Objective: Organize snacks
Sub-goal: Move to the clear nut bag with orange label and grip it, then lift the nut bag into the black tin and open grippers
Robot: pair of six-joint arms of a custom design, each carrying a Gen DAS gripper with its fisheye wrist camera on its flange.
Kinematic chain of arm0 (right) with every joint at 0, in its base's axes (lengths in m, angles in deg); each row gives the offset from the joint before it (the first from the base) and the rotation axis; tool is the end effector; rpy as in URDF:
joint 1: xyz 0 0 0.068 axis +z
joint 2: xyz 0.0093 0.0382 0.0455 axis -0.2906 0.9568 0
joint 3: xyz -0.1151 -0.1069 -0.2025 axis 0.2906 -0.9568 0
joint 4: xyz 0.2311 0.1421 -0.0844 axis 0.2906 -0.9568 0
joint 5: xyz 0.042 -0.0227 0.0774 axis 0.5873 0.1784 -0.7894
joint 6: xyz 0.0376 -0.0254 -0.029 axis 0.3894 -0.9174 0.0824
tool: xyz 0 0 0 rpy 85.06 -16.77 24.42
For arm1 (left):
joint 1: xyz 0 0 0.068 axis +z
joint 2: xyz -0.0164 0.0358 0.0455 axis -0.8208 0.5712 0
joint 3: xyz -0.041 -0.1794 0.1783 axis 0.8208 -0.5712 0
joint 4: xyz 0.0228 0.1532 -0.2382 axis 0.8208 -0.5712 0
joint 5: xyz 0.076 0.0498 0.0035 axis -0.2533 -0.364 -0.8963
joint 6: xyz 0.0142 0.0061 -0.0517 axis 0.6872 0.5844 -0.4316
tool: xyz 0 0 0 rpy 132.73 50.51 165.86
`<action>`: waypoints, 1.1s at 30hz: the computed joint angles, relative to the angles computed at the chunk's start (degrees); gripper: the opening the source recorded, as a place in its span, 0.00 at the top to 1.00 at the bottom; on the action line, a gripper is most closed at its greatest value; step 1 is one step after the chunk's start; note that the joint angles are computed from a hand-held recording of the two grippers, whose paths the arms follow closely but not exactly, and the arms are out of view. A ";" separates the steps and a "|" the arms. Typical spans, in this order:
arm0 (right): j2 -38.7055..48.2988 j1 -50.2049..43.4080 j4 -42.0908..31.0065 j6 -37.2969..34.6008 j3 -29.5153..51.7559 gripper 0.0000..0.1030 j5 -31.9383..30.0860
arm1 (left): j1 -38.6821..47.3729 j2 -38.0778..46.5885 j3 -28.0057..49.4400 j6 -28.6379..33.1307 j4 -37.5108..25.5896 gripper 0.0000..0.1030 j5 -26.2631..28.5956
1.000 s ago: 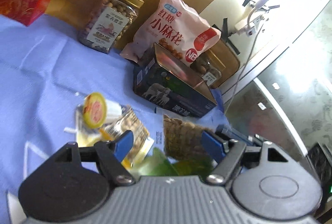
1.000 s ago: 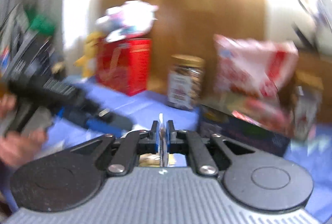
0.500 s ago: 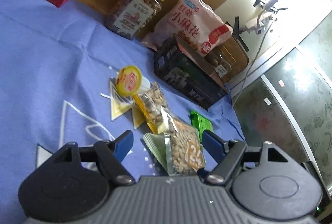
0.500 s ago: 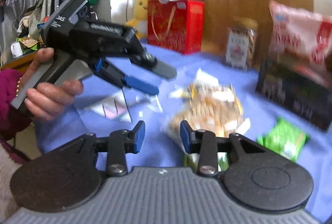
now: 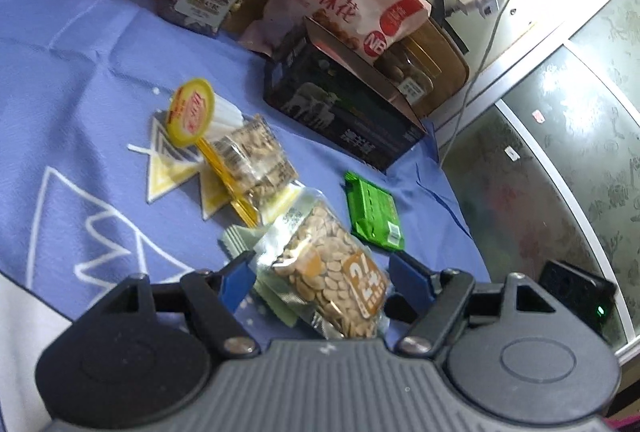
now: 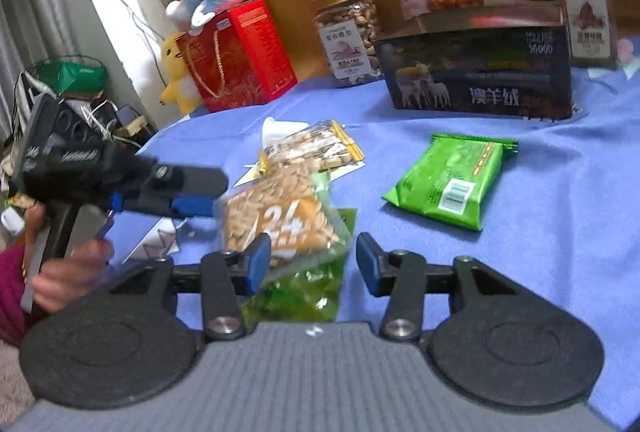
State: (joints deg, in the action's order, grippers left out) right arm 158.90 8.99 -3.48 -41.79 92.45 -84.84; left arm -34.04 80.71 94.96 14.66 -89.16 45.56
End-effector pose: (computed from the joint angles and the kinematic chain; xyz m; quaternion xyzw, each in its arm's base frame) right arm 0.1785 0.0883 0.0208 0.0010 0.8747 0.2347 0.4241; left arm 0.3315 0.0953 0.0233 0.1869 0.8477 -0.4430 0.2242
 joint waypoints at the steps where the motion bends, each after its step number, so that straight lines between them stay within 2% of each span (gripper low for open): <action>1: 1.36 -0.53 -0.25 0.36 1.11 0.51 -1.00 | -0.19 -0.17 -0.44 -0.10 0.45 0.29 -0.16; 3: 4.18 -0.53 2.65 1.88 1.77 0.50 -2.46 | -0.65 -1.87 -3.08 -1.59 4.35 0.35 -0.88; 6: 3.10 1.99 0.82 0.01 3.03 0.54 -0.91 | -0.58 -2.77 -4.34 -1.51 6.35 0.46 -1.39; 12: 1.64 6.86 0.98 -3.21 2.99 0.55 4.37 | 0.68 -1.87 -2.54 0.43 3.57 0.46 0.19; 18: 2.72 6.48 4.43 -2.71 3.22 0.53 1.87 | 2.61 -4.09 -3.91 3.89 3.33 0.46 2.25; 24: 5.90 6.77 0.44 -0.90 7.05 0.49 -0.05 | 2.31 -2.21 -3.52 -1.19 8.09 0.46 -0.87; 29: 6.50 7.08 0.38 -0.96 7.60 0.48 -1.40 | 2.59 -0.90 -2.50 0.12 6.62 0.46 -0.62; 32: 6.27 7.58 -0.98 -1.29 8.30 0.51 -1.11 | 2.59 -1.45 -3.18 0.27 7.40 0.52 -0.37; 33: 5.92 7.84 -1.09 -1.48 8.26 0.56 -0.45 | 2.71 -1.68 -3.45 0.19 7.67 0.53 -0.18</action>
State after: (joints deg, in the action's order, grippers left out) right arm 164.82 16.83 -4.57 -43.27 100.70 -85.30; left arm -31.32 79.02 91.51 14.85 -81.50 45.38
